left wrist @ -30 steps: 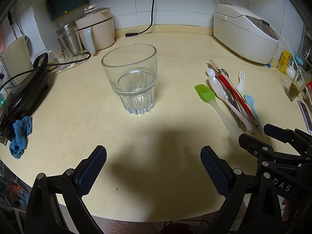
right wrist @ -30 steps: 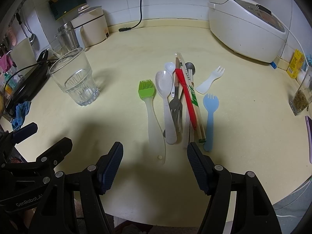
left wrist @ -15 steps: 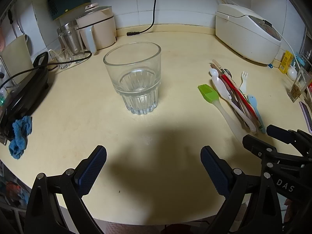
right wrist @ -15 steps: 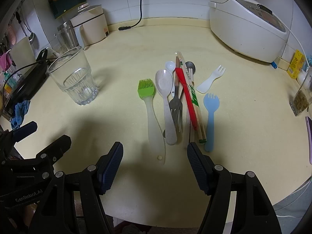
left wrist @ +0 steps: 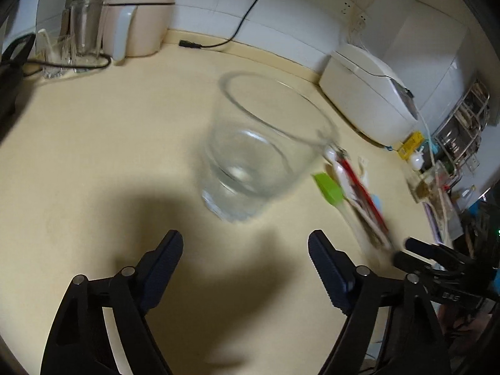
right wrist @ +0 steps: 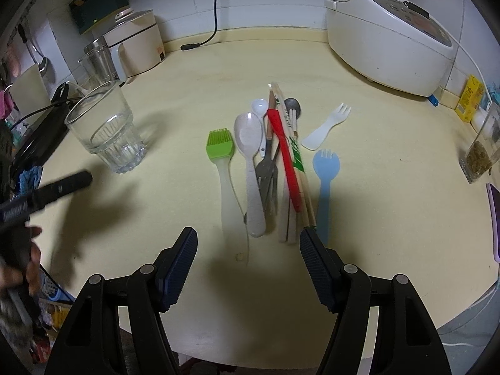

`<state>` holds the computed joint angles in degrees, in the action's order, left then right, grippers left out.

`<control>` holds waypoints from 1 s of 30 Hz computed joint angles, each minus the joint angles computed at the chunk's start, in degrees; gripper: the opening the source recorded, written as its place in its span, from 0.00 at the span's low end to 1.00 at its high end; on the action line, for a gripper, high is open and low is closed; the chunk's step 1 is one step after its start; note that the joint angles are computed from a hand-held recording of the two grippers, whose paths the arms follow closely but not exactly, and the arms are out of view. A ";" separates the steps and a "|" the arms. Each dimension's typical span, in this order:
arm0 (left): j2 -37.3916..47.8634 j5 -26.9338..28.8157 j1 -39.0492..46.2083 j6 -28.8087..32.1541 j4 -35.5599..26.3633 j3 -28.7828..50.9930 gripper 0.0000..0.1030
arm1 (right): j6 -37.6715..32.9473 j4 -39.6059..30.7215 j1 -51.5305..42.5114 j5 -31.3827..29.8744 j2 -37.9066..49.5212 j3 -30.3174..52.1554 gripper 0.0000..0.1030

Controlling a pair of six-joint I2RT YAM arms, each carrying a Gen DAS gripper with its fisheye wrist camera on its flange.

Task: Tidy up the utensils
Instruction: 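Grasp the clear ribbed glass tumbler with the left tool and lift it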

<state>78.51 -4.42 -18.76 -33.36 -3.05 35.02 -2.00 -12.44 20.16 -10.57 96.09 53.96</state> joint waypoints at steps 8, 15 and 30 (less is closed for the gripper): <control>8.49 2.88 3.85 19.49 -1.42 7.08 0.66 | 0.83 0.12 -0.43 0.47 0.89 1.10 0.66; 15.73 11.09 7.73 28.55 -0.40 11.88 0.55 | 1.77 0.35 0.03 1.33 1.75 1.77 0.66; 23.89 18.96 11.32 29.77 2.77 17.54 0.71 | 2.53 -0.31 0.64 3.42 3.73 3.88 0.66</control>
